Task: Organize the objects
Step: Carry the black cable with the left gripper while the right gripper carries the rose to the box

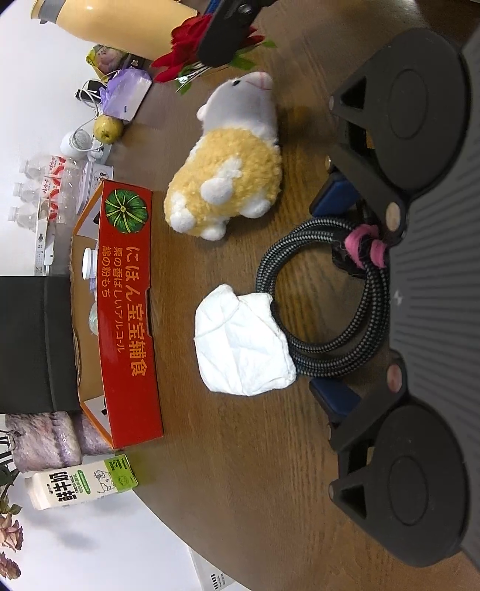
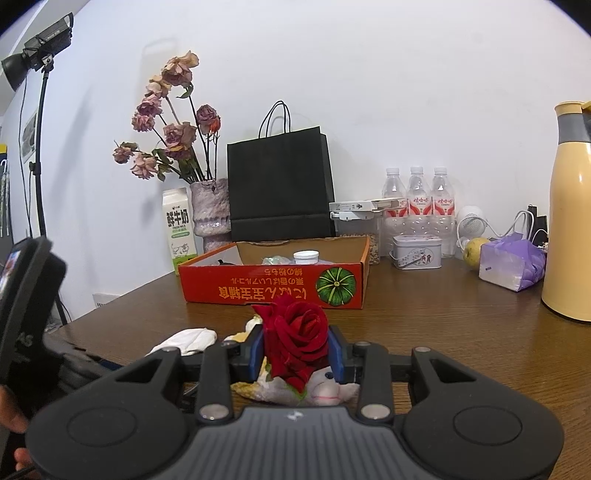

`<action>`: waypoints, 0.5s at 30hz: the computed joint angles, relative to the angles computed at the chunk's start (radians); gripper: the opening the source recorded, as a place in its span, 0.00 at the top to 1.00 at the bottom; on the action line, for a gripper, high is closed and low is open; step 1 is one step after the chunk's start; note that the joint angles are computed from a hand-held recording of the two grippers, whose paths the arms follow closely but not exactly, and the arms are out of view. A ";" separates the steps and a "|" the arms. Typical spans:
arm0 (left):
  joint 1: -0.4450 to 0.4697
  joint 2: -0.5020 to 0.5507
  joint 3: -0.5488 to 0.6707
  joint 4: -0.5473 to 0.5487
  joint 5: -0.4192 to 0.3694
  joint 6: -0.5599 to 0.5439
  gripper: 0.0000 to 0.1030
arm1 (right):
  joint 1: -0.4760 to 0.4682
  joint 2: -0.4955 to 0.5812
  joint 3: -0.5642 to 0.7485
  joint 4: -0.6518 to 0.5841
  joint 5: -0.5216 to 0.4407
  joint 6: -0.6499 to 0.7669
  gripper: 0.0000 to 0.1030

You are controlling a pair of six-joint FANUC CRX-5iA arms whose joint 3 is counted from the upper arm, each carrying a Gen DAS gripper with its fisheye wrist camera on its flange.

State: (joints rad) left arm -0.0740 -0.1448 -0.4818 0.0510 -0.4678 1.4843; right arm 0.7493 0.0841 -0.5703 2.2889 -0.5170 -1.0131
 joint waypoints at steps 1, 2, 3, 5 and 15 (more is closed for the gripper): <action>0.003 -0.011 -0.011 0.007 0.001 -0.011 0.10 | 0.001 0.000 0.000 -0.001 0.000 0.001 0.67; 0.008 -0.022 -0.024 0.019 0.005 -0.029 0.10 | 0.000 -0.001 -0.001 0.001 0.001 0.000 0.67; 0.013 -0.035 -0.040 0.035 0.011 -0.052 0.10 | 0.000 -0.001 -0.001 0.001 0.001 0.000 0.67; 0.018 -0.059 -0.064 0.048 0.017 -0.075 0.10 | 0.001 0.000 -0.001 -0.001 0.000 0.001 0.67; 0.051 -0.218 -0.219 0.207 0.076 -0.270 0.11 | 0.013 0.008 0.004 -0.033 -0.005 0.030 0.67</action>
